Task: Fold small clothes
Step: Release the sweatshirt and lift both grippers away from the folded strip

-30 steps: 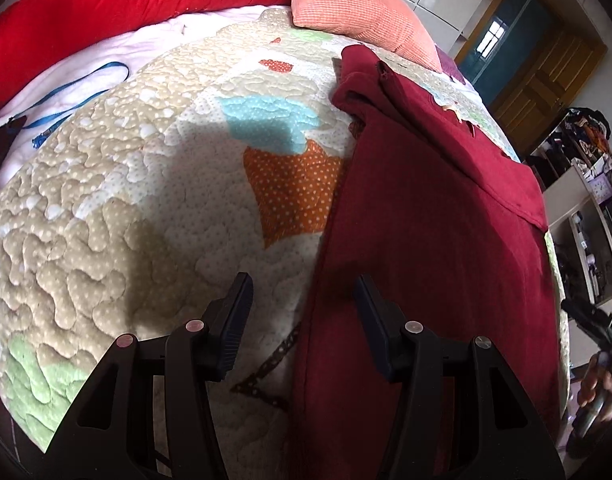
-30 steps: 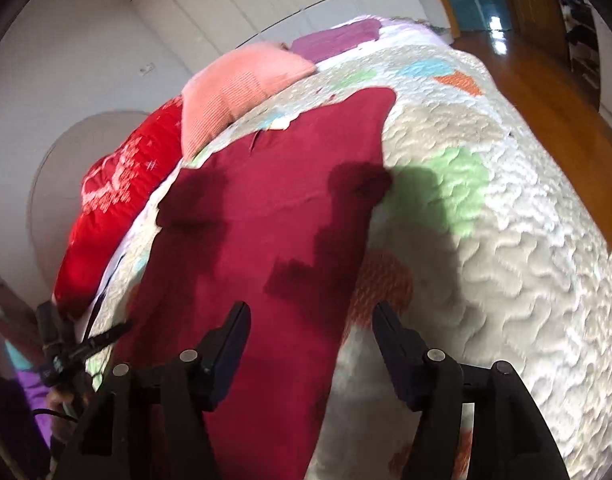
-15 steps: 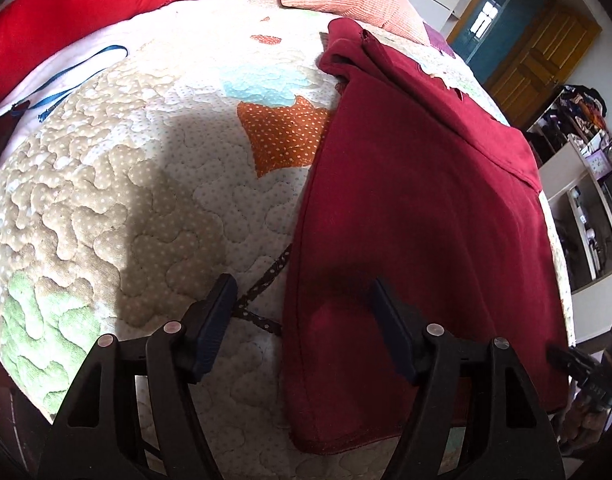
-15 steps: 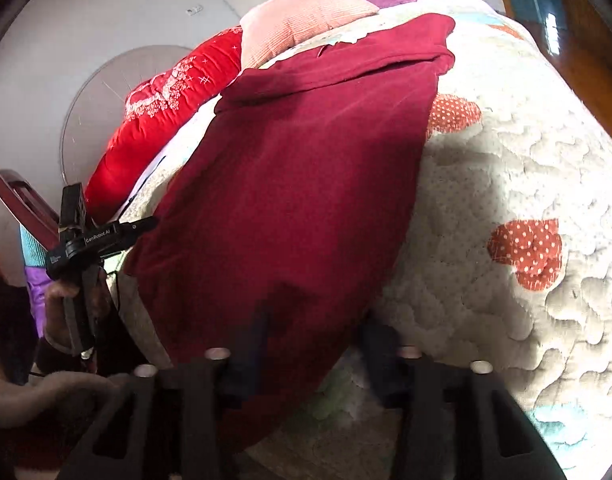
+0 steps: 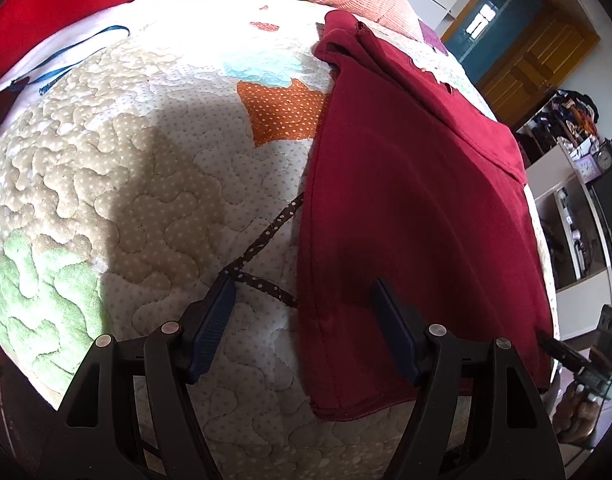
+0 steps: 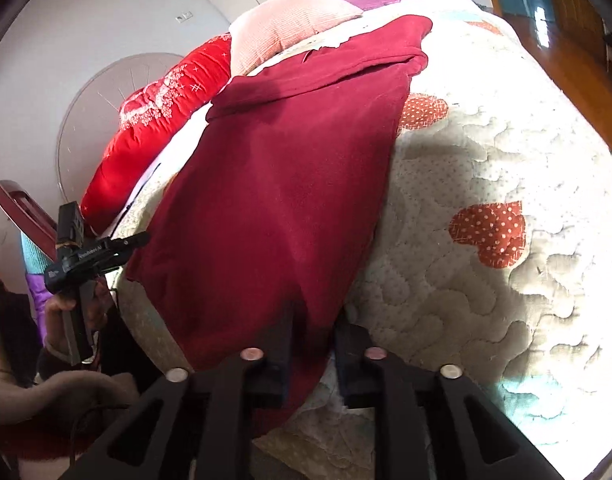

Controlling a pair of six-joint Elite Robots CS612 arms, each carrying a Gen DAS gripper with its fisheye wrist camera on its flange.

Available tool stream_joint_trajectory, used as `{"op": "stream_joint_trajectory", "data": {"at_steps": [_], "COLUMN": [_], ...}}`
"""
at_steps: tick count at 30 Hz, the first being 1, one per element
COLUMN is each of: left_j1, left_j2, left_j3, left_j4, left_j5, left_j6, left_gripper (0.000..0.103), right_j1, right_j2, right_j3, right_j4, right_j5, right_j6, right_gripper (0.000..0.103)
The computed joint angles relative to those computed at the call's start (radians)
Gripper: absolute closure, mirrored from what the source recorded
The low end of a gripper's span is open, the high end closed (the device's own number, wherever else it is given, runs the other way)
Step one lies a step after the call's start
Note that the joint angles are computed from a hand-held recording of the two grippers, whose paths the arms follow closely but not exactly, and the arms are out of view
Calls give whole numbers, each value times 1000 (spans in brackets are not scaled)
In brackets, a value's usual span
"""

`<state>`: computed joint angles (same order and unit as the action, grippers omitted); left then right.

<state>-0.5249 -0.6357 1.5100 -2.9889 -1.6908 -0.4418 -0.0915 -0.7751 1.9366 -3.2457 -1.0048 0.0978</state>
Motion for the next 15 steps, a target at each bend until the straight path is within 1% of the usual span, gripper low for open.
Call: {"op": "stream_joint_trajectory", "data": {"at_steps": [1, 5, 7, 9, 12, 15], "left_j1": [-3, -14, -18, -23, -28, -31], "left_j2": [-1, -2, -2, -3, -2, -1], "left_j3": [1, 4, 4, 5, 1, -2], "left_j4": [2, 7, 9, 15, 23, 29], "left_j5": [11, 52, 69, 88, 106, 118], "left_j6": [9, 18, 15, 16, 20, 21], "left_gripper": [32, 32, 32, 32, 32, 32], "right_j1": [-5, -13, -19, -22, -17, -16], "right_j2": [-1, 1, 9, 12, 6, 9], "right_j3": [5, 26, 32, 30, 26, 18], "right_j4": [4, -19, -46, -33, -1, 7], "right_j5": [28, 62, 96, 132, 131, 150], "right_j6": [0, 3, 25, 20, -21, -18], "right_gripper": [54, 54, 54, 54, 54, 54]}}
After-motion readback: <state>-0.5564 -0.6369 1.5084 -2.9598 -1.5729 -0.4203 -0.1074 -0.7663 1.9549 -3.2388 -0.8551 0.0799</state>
